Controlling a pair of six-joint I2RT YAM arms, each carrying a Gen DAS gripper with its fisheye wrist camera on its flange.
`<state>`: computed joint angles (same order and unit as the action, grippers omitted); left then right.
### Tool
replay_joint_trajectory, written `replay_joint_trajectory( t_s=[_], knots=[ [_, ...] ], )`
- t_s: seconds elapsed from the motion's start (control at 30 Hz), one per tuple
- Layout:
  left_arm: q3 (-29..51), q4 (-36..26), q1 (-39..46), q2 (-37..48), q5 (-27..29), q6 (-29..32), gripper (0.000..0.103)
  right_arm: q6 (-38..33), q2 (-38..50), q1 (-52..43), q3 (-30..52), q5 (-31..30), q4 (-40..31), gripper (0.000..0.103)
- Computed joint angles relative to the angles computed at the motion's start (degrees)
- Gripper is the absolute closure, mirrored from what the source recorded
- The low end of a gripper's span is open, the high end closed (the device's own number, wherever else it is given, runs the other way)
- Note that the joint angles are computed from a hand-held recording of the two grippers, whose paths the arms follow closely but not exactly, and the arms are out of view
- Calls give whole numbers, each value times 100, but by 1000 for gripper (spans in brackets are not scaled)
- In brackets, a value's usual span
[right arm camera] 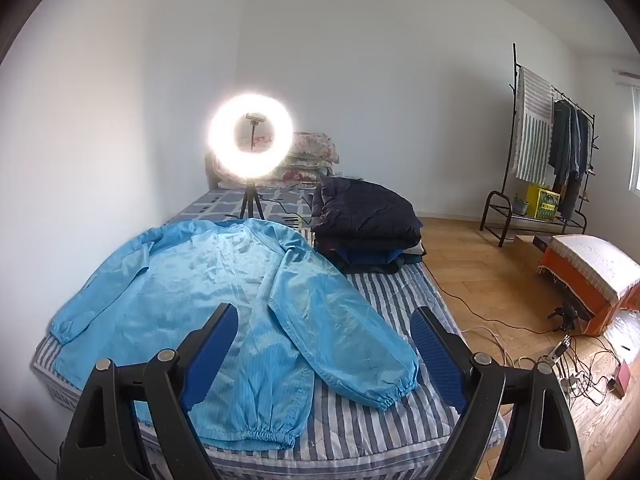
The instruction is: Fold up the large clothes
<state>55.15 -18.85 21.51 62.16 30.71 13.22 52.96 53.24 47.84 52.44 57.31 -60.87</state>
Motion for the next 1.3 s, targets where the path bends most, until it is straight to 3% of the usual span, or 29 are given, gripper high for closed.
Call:
replay_joint_trajectory(
  t_s=[0.27,0.77,1.3],
  knots=[
    [-59,170,-224,-60,-232,-146,0,-19,-50,-6,-19,40,9,13],
    [162,-43,113,-139,102,-140,0,75,0,-1,31,0,-50,13],
    [264,-100,123,-132,109,-163,0,77,-2,-8,22,0,-26,13]
  ],
)
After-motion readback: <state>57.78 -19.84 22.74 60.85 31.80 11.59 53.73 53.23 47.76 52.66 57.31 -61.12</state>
